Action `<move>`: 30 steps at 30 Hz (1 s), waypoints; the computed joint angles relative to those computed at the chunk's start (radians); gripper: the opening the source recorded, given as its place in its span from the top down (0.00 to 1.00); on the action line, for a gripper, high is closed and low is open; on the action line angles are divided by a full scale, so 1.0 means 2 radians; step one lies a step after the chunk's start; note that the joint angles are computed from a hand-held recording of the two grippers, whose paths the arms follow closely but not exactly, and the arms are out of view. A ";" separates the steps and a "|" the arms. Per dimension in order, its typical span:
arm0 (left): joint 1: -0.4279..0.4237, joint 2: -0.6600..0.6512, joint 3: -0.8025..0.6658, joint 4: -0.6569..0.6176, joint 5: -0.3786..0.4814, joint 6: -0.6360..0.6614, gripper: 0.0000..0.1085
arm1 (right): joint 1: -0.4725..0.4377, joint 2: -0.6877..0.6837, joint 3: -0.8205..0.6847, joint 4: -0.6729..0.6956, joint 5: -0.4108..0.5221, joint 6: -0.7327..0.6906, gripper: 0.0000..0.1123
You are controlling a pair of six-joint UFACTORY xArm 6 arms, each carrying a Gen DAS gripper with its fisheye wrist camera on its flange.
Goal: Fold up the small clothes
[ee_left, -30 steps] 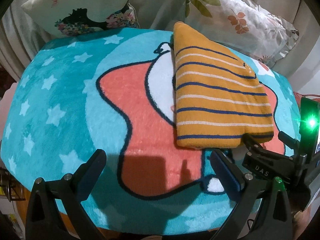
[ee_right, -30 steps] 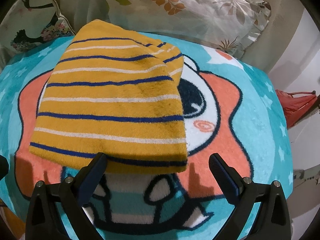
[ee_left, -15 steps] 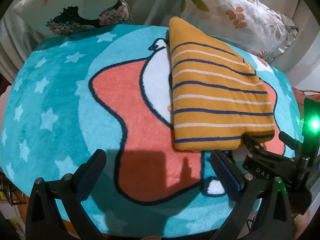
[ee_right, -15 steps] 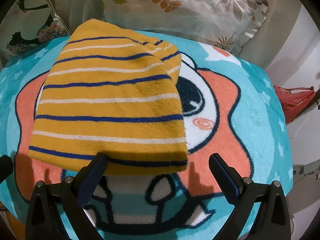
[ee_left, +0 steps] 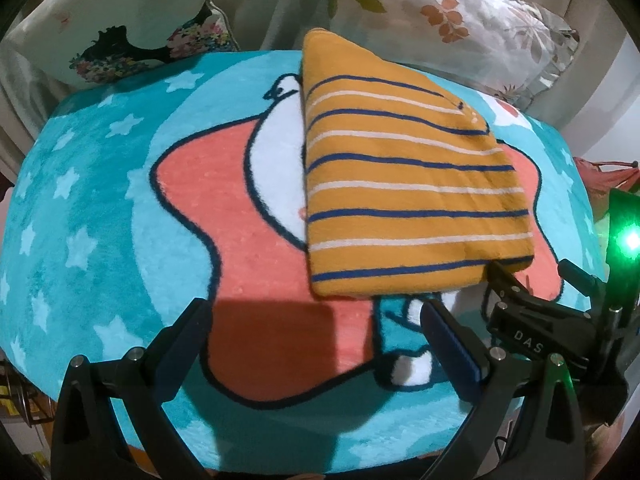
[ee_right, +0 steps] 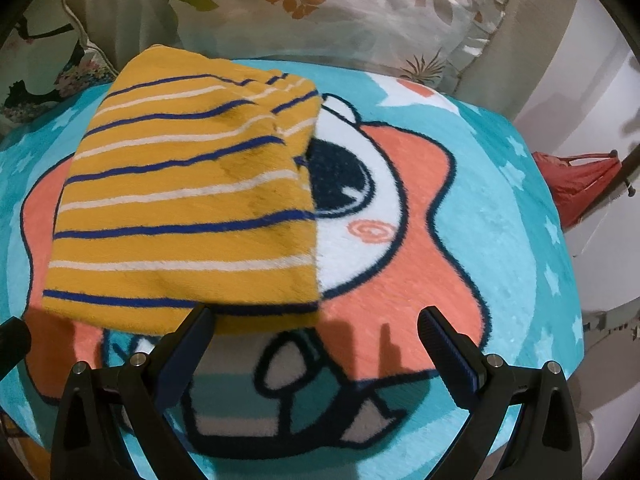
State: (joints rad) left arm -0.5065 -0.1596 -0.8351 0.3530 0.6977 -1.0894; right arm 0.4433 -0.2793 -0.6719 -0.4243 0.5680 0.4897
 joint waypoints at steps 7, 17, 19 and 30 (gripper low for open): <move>-0.014 0.004 -0.010 0.009 0.009 -0.014 0.05 | -0.010 -0.017 0.014 0.001 -0.004 -0.009 0.08; -0.038 0.004 -0.020 0.028 0.031 -0.056 0.05 | -0.024 -0.038 0.032 0.016 -0.019 -0.042 0.08; -0.043 0.003 -0.020 0.030 0.034 -0.063 0.05 | -0.024 -0.043 0.036 0.019 -0.021 -0.048 0.08; -0.074 -0.007 -0.017 0.052 0.054 -0.121 0.05 | -0.032 -0.077 0.066 0.033 -0.030 -0.080 0.08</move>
